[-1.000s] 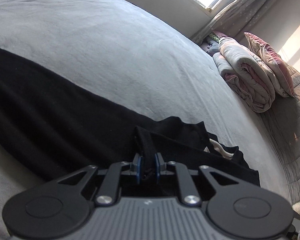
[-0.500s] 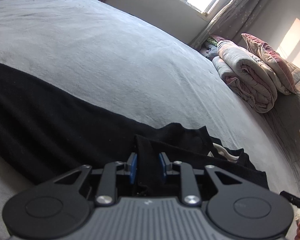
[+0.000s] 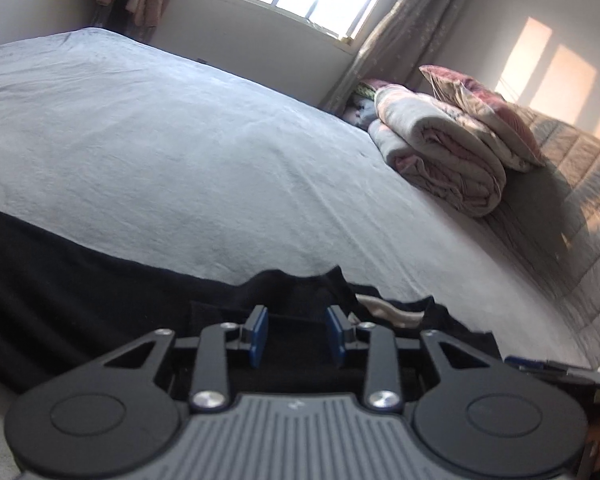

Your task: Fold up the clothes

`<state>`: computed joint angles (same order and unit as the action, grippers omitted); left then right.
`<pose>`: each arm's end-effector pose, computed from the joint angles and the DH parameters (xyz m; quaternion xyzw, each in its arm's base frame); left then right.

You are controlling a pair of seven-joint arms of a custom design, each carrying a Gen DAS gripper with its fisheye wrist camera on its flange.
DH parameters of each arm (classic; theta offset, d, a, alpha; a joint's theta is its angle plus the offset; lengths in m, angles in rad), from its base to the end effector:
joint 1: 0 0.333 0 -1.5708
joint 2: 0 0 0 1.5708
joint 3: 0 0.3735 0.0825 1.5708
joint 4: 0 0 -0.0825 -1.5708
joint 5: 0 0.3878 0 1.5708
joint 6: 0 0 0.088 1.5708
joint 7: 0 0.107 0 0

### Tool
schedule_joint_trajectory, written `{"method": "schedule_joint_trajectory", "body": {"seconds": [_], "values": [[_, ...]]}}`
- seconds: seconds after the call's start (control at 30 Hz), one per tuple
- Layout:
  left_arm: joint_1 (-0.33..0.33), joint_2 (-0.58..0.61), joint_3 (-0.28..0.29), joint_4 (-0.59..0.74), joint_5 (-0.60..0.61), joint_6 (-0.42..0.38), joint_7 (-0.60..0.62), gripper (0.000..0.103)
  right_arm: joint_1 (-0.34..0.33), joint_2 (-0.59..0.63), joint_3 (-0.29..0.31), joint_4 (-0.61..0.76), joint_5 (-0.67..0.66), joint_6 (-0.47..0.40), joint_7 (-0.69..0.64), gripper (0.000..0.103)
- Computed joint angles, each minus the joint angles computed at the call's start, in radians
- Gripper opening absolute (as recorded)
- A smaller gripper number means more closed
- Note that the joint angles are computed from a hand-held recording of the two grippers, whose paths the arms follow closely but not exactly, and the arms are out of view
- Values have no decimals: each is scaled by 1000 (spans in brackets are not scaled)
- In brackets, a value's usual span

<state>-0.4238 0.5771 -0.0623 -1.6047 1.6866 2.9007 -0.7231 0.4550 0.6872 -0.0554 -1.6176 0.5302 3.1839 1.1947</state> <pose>0.6276 -0.3891 0.3714 -0.7001 0.5298 -0.4342 0.2017 0.7274 0.2681 0.3632 -0.7194 0.5502 -0.2263 0.3586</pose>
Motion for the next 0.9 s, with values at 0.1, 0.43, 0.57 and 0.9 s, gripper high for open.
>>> {"method": "schedule_joint_trajectory", "body": {"seconds": [0.1, 0.43, 0.57, 0.9], "values": [[10, 24, -19, -12, -180, 17, 235, 33, 20, -1, -24, -20, -7, 2, 5, 74], [-44, -93, 11, -138, -385, -164, 308, 46, 54, -42, -68, -83, 12, 17, 36, 74], [-45, -143, -5, -174, -450, -300, 272, 63, 52, -58, -48, -92, 12, 26, 37, 74], [-13, -183, -58, -190, -636, -649, 254, 85, 131, -55, -91, -66, -19, -3, 68, 77]]}}
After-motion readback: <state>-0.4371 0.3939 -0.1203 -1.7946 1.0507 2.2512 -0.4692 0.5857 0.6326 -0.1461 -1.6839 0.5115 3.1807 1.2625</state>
